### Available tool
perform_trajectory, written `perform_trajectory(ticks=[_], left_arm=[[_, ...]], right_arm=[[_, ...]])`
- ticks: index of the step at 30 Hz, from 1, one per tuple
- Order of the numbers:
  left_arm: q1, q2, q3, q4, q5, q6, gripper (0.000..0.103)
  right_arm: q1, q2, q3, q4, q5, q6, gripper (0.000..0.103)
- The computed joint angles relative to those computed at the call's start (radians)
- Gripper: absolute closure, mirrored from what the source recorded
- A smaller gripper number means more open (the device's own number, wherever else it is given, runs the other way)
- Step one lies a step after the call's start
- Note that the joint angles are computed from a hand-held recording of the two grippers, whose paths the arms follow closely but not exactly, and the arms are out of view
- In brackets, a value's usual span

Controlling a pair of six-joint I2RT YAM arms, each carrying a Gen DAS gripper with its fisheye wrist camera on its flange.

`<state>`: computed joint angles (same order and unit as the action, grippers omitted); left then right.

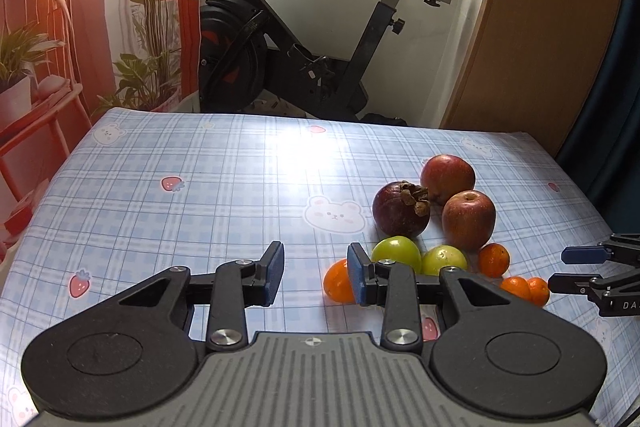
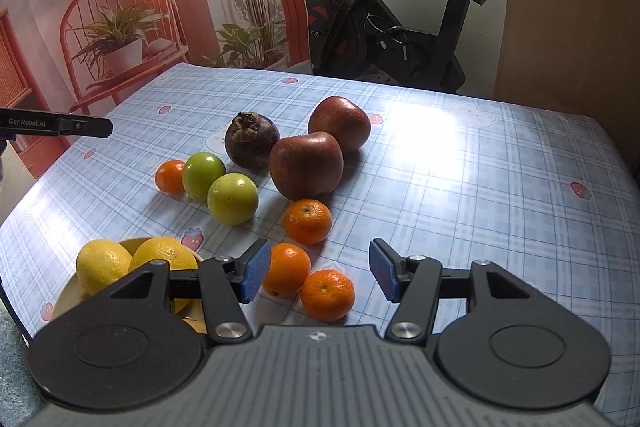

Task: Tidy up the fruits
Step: 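Move both tools to an orange tangerine on the tablecloth, then close both tools around the tangerine and lift it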

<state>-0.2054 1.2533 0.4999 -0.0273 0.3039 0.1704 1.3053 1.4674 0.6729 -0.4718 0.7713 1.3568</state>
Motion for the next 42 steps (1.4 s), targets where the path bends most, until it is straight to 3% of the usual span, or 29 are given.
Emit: perform_trajectory(ticks=[4,14,20,24,33,42], left_arm=[[0.016,0.055,0.013,0.016,0.025,0.034,0.066],[0.080,0.146,0.076,0.040,0.137,0.044,0.066],[0.050,0.200,0.078,0.055,0.139,0.094,0.066],[0.024,0.243,0.093,0.055,0.134,0.109,0.066],[-0.004,0.314,0.107,0.066,0.116,0.142,0.063],[-0.037,0.369,0.130,0.101,0.105,0.130,0.059]], right_arm=[[-0.027,-0.007,-0.026,0.074,-0.028,-0.024,0.045],[-0.041,-0.004,-0.030,0.096,-0.068,-0.065,0.047],[-0.058,0.008,-0.033,0.164,-0.087,-0.109,0.055],[-0.090,0.026,-0.027,0.196,-0.126,-0.161,0.065],[-0.152,0.078,0.007,0.204,-0.196,-0.229,0.064],[-0.167,0.118,0.043,0.201,-0.196,-0.290,0.064]])
